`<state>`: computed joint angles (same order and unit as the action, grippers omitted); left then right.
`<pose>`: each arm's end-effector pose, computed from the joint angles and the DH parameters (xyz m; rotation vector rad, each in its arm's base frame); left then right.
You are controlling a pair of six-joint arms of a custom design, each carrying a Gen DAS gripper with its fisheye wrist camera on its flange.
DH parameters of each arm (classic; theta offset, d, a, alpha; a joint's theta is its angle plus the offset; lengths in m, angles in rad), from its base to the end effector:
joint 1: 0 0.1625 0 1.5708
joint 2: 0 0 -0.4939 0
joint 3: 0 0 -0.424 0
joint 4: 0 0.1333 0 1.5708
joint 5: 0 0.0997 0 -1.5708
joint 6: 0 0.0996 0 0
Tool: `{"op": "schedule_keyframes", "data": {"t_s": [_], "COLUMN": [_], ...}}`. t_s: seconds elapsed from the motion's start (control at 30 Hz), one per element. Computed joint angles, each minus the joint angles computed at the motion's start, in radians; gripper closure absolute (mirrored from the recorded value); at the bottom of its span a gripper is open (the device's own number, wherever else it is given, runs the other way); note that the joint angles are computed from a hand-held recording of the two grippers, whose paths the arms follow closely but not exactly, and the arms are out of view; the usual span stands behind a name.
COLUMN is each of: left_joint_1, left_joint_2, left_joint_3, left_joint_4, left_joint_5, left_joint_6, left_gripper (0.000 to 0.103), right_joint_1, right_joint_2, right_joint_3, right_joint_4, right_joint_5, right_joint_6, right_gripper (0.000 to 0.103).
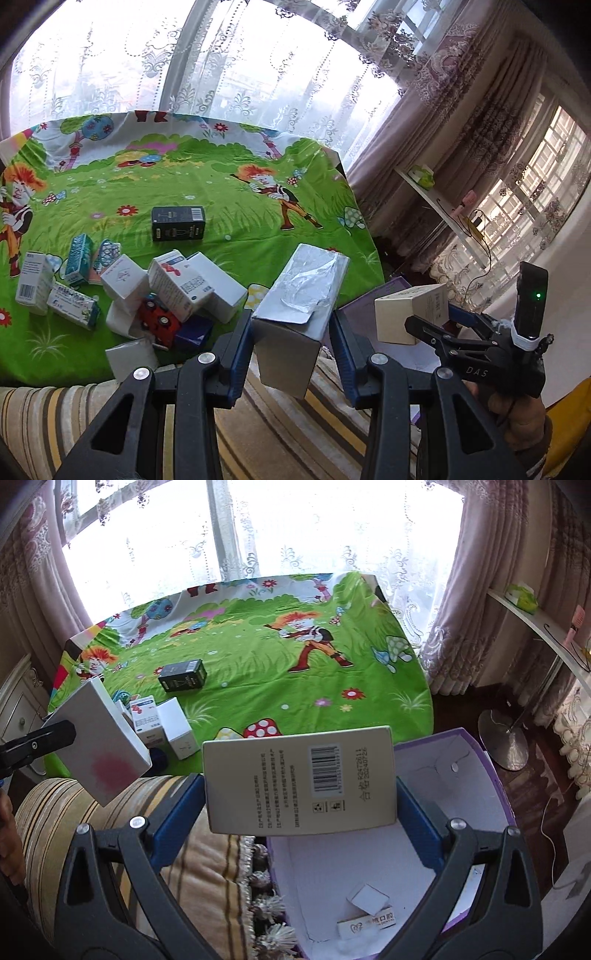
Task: Organize rigid objects
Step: 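Lift both held boxes and carry them over the purple box, then open the right tool then the left tool to drop boxes inside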
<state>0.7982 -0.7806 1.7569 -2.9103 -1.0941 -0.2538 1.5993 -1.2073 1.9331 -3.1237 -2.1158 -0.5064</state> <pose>-0.3695 -0.6355 0.1115 0.5972 2.7374 -0.7816 0.0994 -0.6203 0.3584 0.3366 -2.2982 0.8305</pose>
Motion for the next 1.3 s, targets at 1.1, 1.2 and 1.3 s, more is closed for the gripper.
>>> {"op": "schedule_keyframes", "data": {"t_s": [1.1, 1.2, 1.3], "left_joint_1": [0.003, 0.001, 0.000], "left_joint_2": [0.148, 0.143, 0.137], "left_joint_3": [-0.105, -0.094, -0.086], "left_joint_4": [0.107, 0.095, 0.090], "left_joint_5": [-0.225, -0.205, -0.179], "left_joint_6": [0.012, 0.013, 0.014], "left_gripper": [0.045, 0.045, 0.045], "right_joint_1": [-0.155, -0.153, -0.148], "right_joint_2": [-0.088, -0.088, -0.086], "right_joint_3": [0.046, 0.045, 0.046], "right_joint_4": [0.075, 0.084, 0.086], "right_joint_5": [0.009, 0.017, 0.016], "right_joint_6": [0.153, 0.157, 0.154], "right_gripper": [0.003, 0.003, 0.003]}}
